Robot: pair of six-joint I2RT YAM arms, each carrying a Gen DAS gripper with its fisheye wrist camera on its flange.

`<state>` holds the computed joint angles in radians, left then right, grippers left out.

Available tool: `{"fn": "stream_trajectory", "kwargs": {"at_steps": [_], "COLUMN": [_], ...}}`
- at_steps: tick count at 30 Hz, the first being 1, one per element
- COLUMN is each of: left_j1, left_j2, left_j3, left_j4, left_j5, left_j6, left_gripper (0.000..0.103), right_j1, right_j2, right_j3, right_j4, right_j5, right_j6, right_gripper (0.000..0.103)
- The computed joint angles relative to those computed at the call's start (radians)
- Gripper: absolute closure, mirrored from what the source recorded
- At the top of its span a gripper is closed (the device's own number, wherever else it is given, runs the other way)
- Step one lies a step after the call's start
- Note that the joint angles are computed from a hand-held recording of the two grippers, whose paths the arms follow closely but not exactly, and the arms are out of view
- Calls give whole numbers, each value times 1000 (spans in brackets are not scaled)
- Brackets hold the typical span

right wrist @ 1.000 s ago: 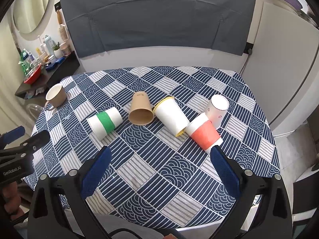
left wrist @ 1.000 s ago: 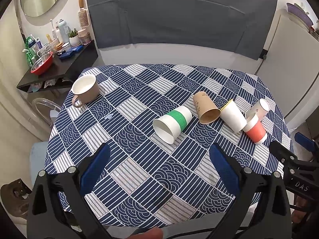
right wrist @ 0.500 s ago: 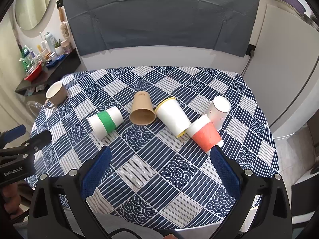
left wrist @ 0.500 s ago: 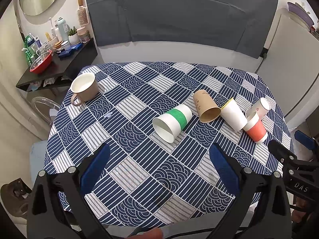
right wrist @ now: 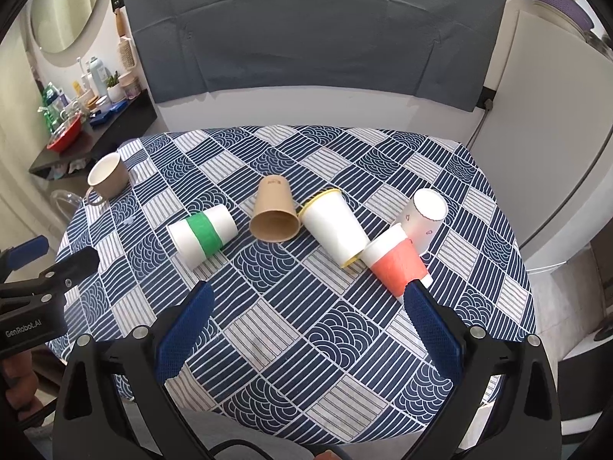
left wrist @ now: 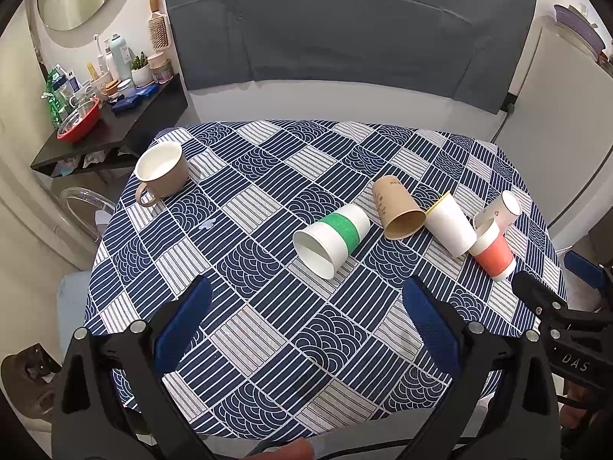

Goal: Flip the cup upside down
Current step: 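Move the right gripper down to the brown kraft cup's rim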

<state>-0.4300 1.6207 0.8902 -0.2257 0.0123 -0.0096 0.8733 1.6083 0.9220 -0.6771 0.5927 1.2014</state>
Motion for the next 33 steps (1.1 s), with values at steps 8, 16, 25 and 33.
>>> {"fn": "stream_trajectory", "kwargs": {"at_steps": [8, 16, 25, 33], "left_j1": [7, 17, 24, 40], "left_j2": [20, 44, 113, 171], "left_j3": [18, 37, 94, 142], "left_j4": [2, -15, -88, -191], "left_j5": [-14, -38, -109, -183], "left_j6": [-11, -23, -84, -170], "left_gripper": [6, 6, 6, 6], "right_j1": [-48, -151, -263, -293], "right_j2": [8, 109, 325, 480], "right_j3": [-12, -7, 63, 155], "right_j4": [71, 175, 307, 427], "right_j5": [-46, -58, -50, 4], "right_j6": [-89, -273, -544, -835], "right_gripper": [8, 8, 8, 8]}}
